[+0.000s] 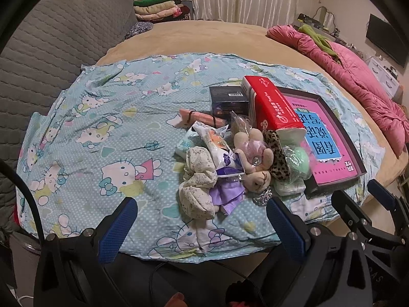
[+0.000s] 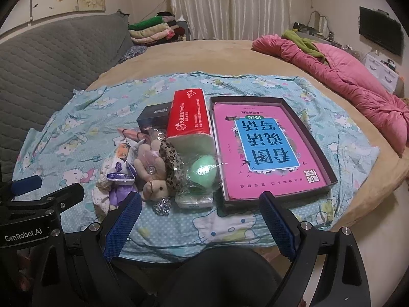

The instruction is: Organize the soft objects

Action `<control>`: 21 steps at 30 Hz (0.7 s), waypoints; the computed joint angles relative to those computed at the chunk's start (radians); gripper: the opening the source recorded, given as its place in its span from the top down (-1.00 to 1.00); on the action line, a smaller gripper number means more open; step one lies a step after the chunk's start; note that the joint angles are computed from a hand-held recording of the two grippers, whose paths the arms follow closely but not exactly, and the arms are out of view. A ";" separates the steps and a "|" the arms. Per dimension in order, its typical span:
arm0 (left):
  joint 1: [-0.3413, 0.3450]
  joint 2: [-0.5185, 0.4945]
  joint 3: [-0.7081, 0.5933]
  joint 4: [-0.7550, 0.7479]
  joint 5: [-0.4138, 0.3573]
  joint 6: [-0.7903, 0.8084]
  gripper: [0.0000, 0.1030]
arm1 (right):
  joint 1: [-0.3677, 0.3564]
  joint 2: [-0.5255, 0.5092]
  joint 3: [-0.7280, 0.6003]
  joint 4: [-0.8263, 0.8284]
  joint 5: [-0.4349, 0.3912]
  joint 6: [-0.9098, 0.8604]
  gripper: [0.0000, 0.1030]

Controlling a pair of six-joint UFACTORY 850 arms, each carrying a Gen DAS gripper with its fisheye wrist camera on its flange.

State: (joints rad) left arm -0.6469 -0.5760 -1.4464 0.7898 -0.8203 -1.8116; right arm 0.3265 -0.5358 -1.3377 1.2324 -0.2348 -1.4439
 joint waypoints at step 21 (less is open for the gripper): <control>-0.002 -0.003 -0.006 -0.011 0.002 0.018 -0.97 | 0.001 0.007 0.008 0.003 0.005 -0.007 -0.81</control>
